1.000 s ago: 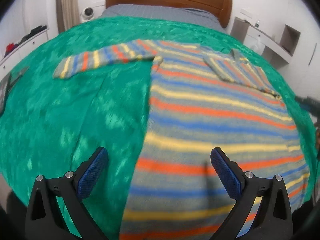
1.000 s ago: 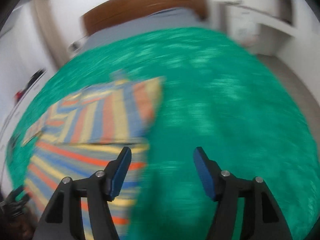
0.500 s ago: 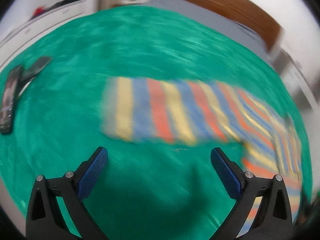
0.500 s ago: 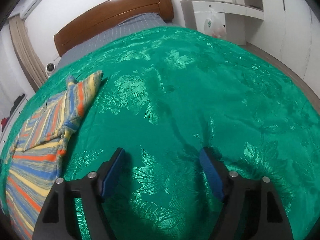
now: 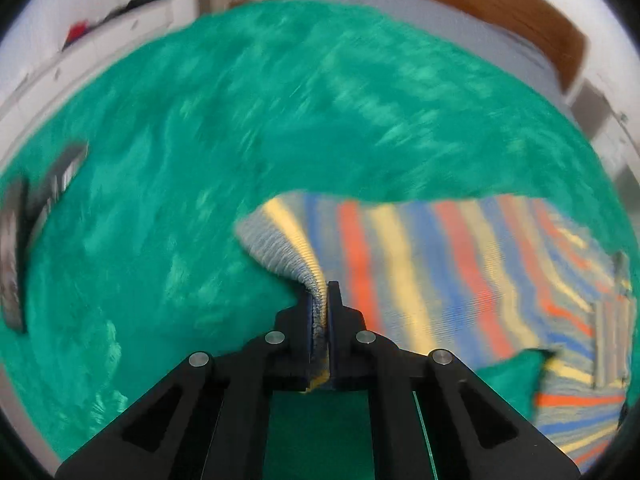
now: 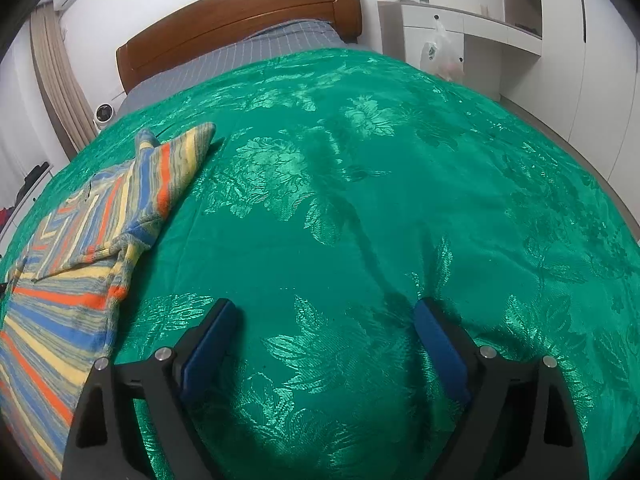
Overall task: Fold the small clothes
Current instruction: 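Grasp the hem with the left gripper and fold it toward the collar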
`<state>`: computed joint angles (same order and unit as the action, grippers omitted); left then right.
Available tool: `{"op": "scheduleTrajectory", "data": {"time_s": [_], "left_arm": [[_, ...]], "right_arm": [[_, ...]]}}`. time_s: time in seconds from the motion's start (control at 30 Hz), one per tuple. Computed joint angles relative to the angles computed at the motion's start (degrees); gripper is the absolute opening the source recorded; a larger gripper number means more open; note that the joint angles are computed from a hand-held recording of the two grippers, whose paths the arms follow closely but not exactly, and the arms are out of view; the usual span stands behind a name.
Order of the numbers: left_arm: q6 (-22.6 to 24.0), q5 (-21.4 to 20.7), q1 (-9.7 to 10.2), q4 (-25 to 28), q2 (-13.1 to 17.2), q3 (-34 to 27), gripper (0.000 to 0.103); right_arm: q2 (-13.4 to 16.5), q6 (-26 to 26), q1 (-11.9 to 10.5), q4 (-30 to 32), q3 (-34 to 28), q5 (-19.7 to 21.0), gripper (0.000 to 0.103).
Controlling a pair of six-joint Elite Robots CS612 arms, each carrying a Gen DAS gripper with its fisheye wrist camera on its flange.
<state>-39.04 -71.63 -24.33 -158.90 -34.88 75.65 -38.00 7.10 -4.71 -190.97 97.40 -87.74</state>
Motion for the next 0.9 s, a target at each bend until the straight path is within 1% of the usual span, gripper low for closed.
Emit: {"op": "scheduleTrajectory", "data": {"time_s": [0.07,0.13,0.2,0.23,0.27,0.37,0.43,0.47,0.5,0.53,0.57,0.6,0.63,0.7,0.73,0.77,0.8,0.83,0.87,0.9], "left_arm": [[4.3,0.5,-0.93,-1.7,-0.6,-0.7,0.004],[10.2,-0.3,-2.39,-3.8,-1.0,-2.6,0.004],[14.8,-2.1,-3.72,-5.3,-0.7,-4.9,0.004],[17.7,-3.9,-4.72,-5.6,-0.1,-7.1,0.004],[19.1,-4.8,-5.22,-5.7,0.2,-8.1,0.004],[23.1,-9.1,-7.17,-4.3,2.4,-13.0,0.004],[25.1,-11.6,-8.55,-0.9,5.0,-17.2,0.005],[25.6,-12.6,-8.8,1.1,6.2,-19.1,0.006],[25.9,-13.9,-9.24,3.4,7.3,-20.7,0.012],[25.9,-14.4,-9.8,6.0,8.5,-22.0,0.013],[25.7,-13.8,-10.46,8.3,9.4,-22.7,0.029],[25.3,-13.0,-10.97,10.4,10.1,-23.2,0.052],[25.1,-12.6,-11.24,10.7,10.0,-22.3,0.058],[24.8,-13.1,-11.46,8.0,8.5,-18.2,0.065],[24.4,-13.7,-11.35,5.4,7.2,-15.1,0.068],[24.0,-13.5,-11.25,3.9,6.3,-13.3,0.078],[23.4,-12.8,-11.01,1.7,5.2,-11.0,0.086],[22.3,-10.6,-10.68,-1.4,3.6,-7.6,0.09],[21.4,-8.4,-10.25,-3.1,2.6,-5.5,0.096],[20.7,-6.7,-9.84,-3.3,2.5,-5.0,0.098]], "right_arm": [[0.0,0.1,0.0,0.0,-0.1,0.0,0.09],[0.1,0.1,0.1,-0.1,-0.1,0.0,0.09],[0.1,0.2,0.0,-0.2,0.0,0.1,0.09],[0.1,0.2,0.0,-0.2,-0.1,0.2,0.09],[0.1,0.2,0.0,-0.3,0.0,0.2,0.09],[0.0,0.2,0.0,-0.3,0.0,0.2,0.09],[0.0,0.2,0.0,-0.3,0.1,0.1,0.09],[0.0,0.2,0.0,-0.3,0.0,0.1,0.09],[0.0,0.2,0.0,-0.3,0.1,0.2,0.09],[0.0,0.2,0.0,-0.3,0.1,0.2,0.09],[0.0,0.2,0.0,-0.3,0.1,0.2,0.09],[0.0,0.2,0.0,-0.3,0.1,0.2,0.091],[0.0,0.2,0.0,-0.2,0.1,0.1,0.091],[0.0,0.1,0.0,-0.2,0.1,0.2,0.091],[0.0,0.1,0.0,-0.2,0.1,0.3,0.091],[0.0,0.1,0.0,-0.3,0.1,0.4,0.091],[0.1,0.1,0.0,-0.4,0.1,0.5,0.091],[0.1,0.0,-0.1,-0.5,0.1,0.6,0.092],[0.1,0.0,-0.1,-0.5,0.1,0.7,0.092],[0.1,-0.1,-0.1,-0.5,0.0,0.8,0.092]]}}
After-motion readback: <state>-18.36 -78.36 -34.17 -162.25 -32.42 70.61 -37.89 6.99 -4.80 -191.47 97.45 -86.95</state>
